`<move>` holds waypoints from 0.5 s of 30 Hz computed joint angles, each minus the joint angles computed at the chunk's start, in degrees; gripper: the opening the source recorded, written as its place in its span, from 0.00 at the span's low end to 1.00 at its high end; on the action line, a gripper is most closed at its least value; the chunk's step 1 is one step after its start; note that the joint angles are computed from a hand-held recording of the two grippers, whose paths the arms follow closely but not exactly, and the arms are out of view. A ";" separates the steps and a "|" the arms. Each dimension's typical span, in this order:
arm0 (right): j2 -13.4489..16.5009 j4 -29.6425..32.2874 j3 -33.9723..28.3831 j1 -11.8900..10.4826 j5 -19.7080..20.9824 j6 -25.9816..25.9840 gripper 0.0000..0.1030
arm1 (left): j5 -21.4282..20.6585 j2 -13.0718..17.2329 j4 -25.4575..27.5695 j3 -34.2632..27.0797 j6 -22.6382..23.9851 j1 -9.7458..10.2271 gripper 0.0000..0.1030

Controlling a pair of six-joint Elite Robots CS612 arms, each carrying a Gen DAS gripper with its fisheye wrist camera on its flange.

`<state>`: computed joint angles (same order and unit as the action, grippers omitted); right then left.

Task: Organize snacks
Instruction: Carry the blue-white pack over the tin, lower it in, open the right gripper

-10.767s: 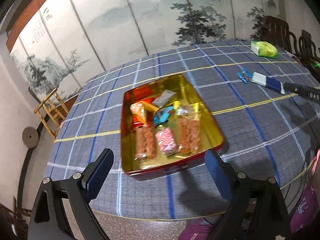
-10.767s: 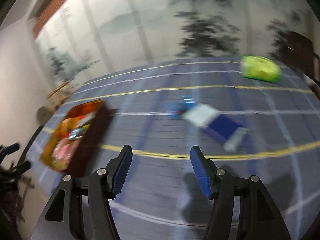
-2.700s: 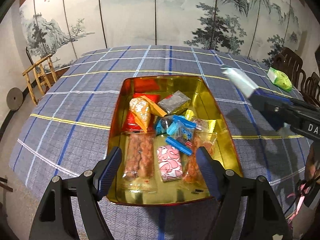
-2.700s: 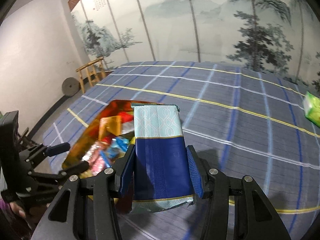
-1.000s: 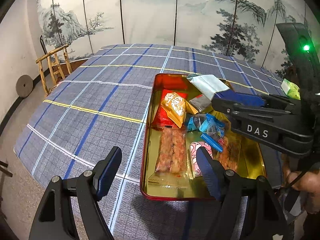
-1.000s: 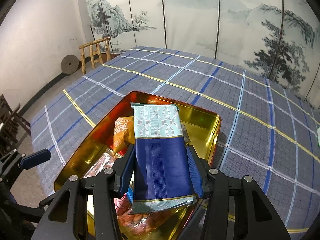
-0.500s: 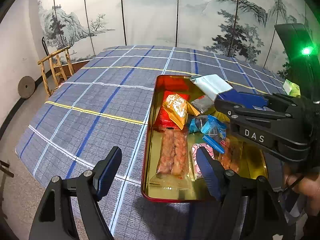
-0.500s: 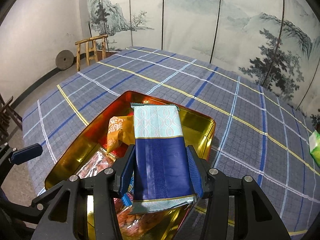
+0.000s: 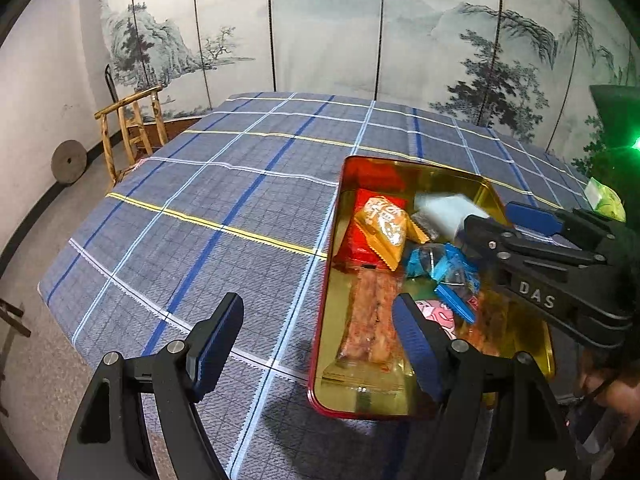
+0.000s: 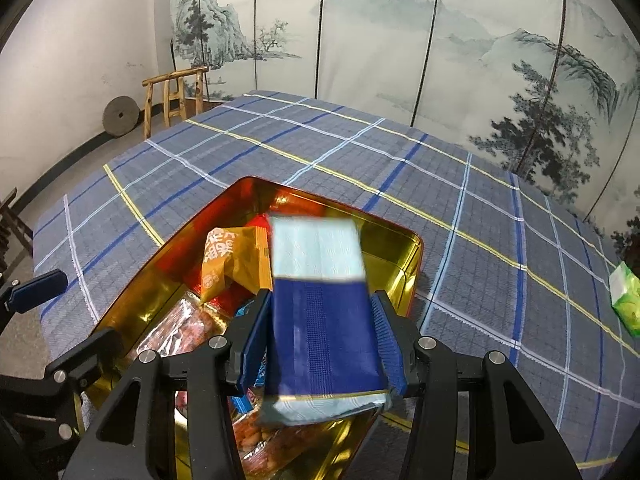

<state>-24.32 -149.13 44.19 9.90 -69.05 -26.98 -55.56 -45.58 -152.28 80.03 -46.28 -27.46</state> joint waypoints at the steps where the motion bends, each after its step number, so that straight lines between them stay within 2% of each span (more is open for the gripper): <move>1: -0.04 -0.40 0.11 0.02 -0.11 -0.05 0.49 | 0.30 0.02 0.23 -0.04 -0.02 -0.02 0.71; 7: -0.10 -1.03 0.26 0.06 -0.53 -0.06 0.49 | 2.40 0.15 0.92 -0.26 0.15 -0.35 0.71; 15: -0.48 -2.59 0.98 -0.06 -0.40 0.55 0.49 | 2.44 0.07 1.51 -0.30 -0.69 -0.28 0.72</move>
